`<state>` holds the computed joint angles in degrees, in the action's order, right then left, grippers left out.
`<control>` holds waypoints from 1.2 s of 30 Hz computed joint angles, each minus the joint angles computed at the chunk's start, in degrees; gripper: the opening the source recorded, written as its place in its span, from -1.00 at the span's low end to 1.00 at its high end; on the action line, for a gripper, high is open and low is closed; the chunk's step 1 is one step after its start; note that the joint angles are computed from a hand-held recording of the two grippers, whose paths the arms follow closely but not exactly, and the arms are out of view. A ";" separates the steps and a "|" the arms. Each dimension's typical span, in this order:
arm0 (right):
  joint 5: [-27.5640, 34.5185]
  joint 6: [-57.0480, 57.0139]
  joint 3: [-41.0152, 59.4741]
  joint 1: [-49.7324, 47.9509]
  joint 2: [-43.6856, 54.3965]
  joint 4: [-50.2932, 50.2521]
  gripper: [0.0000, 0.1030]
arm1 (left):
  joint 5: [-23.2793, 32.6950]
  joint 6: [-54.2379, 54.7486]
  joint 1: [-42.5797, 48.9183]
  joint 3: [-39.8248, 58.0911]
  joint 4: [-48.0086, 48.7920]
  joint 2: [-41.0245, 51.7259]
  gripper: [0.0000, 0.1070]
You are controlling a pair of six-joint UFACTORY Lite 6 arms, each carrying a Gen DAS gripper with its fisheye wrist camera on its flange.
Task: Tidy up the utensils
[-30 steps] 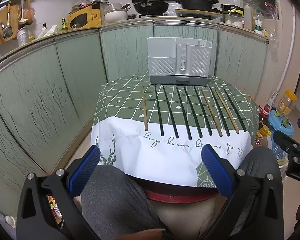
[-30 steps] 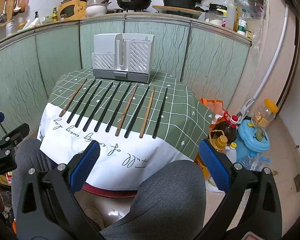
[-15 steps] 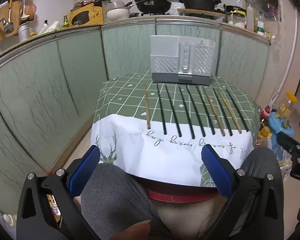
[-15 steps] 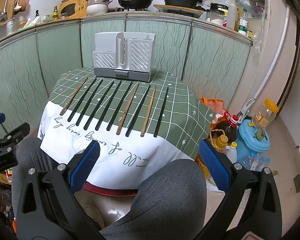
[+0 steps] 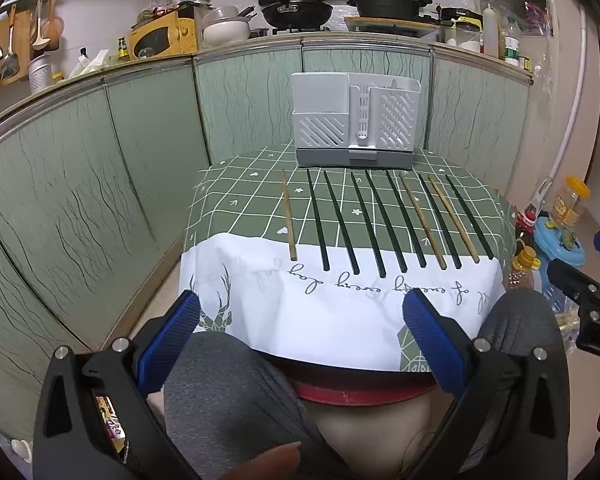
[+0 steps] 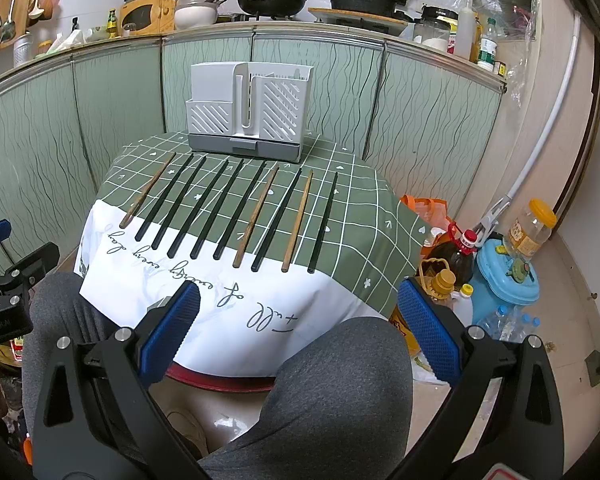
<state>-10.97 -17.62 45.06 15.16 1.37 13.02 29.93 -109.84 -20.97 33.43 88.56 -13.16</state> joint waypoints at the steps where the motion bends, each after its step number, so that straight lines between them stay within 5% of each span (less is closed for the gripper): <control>1: 0.07 -0.04 0.03 -0.01 0.00 0.01 0.84 | -0.16 0.35 0.16 -0.05 -0.33 -0.07 0.86; 36: 1.37 8.97 1.41 -1.52 1.80 -9.26 0.84 | -1.94 0.22 1.00 0.58 1.12 1.80 0.86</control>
